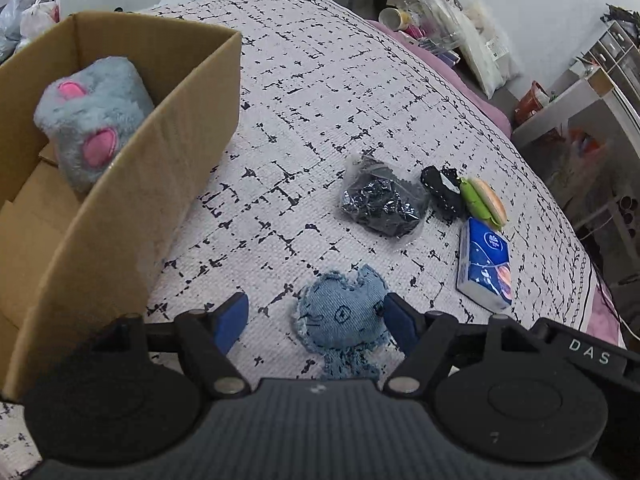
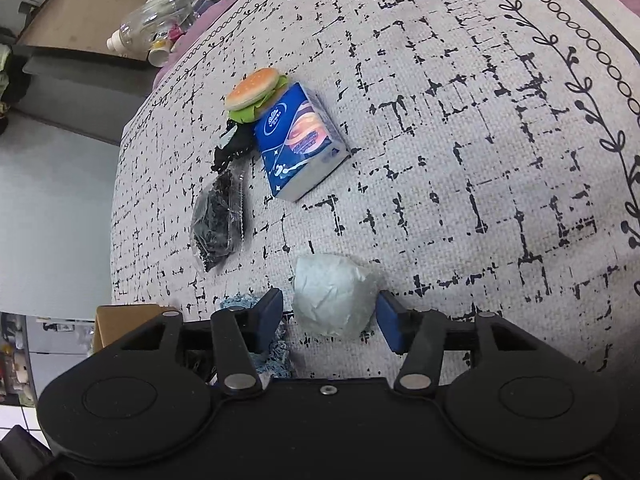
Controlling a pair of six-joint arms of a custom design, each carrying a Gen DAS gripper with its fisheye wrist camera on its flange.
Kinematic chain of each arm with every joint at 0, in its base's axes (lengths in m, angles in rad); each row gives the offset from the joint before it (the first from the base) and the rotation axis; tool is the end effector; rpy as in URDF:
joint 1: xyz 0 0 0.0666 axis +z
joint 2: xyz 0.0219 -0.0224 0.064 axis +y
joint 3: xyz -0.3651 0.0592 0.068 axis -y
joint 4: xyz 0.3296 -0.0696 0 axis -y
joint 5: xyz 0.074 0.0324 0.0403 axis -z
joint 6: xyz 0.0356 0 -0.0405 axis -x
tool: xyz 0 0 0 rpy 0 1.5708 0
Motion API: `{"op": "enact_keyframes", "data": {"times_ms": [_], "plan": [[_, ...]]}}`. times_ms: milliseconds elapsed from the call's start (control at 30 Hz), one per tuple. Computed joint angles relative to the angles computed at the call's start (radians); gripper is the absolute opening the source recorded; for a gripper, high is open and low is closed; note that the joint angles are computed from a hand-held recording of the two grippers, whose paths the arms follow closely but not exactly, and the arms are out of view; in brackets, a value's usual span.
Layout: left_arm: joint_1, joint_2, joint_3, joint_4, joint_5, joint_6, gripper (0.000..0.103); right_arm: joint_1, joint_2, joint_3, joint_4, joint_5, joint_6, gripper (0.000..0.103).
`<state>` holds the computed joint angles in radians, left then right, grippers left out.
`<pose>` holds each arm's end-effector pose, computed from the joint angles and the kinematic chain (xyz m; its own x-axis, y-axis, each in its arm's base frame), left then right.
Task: Organize soft objects
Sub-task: 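Grasp the white wrapped ball with the right tool while the left tool grasps the blue octopus, then carry the ball and octopus into the cardboard box and open both tools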
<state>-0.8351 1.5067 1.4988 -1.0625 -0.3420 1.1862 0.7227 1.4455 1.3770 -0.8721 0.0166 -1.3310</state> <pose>0.3088 -0.3239 0.4023 -0.7682 -0.4526 -0.4528 -0.3243 0.8849 -0.3343 0.3284 0.2883 0.3901 -0.7792 0.6078 -0.1530 0.4333 0.6987 0.5693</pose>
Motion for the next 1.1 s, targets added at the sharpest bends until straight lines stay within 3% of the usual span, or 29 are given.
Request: {"op": "enact_keyframes", "data": {"times_ms": [133,267,467,600,733,1100], "plan": [[-0.005,0.002,-0.011,0.046,-0.005,-0.021,0.065,-0.006,0.008,-0.005,0.020,-0.003,0.036,0.045],[-0.006,0.006,-0.021,0.077,0.010,-0.022,0.044,-0.005,0.005,-0.028,0.063,0.006,0.104,0.044],[-0.005,-0.019,-0.046,0.095,0.010,0.035,0.027,-0.002,0.010,-0.012,0.047,0.009,0.167,0.043],[-0.020,-0.058,-0.073,0.126,-0.009,0.030,0.016,0.009,-0.003,-0.011,0.035,0.031,0.166,0.042],[-0.036,-0.093,-0.080,0.133,-0.042,0.011,0.011,0.027,-0.039,-0.025,0.042,0.068,0.156,0.042],[-0.079,-0.188,-0.069,0.157,-0.117,-0.059,0.011,0.098,-0.095,0.054,-0.039,0.193,0.143,0.042]]}}
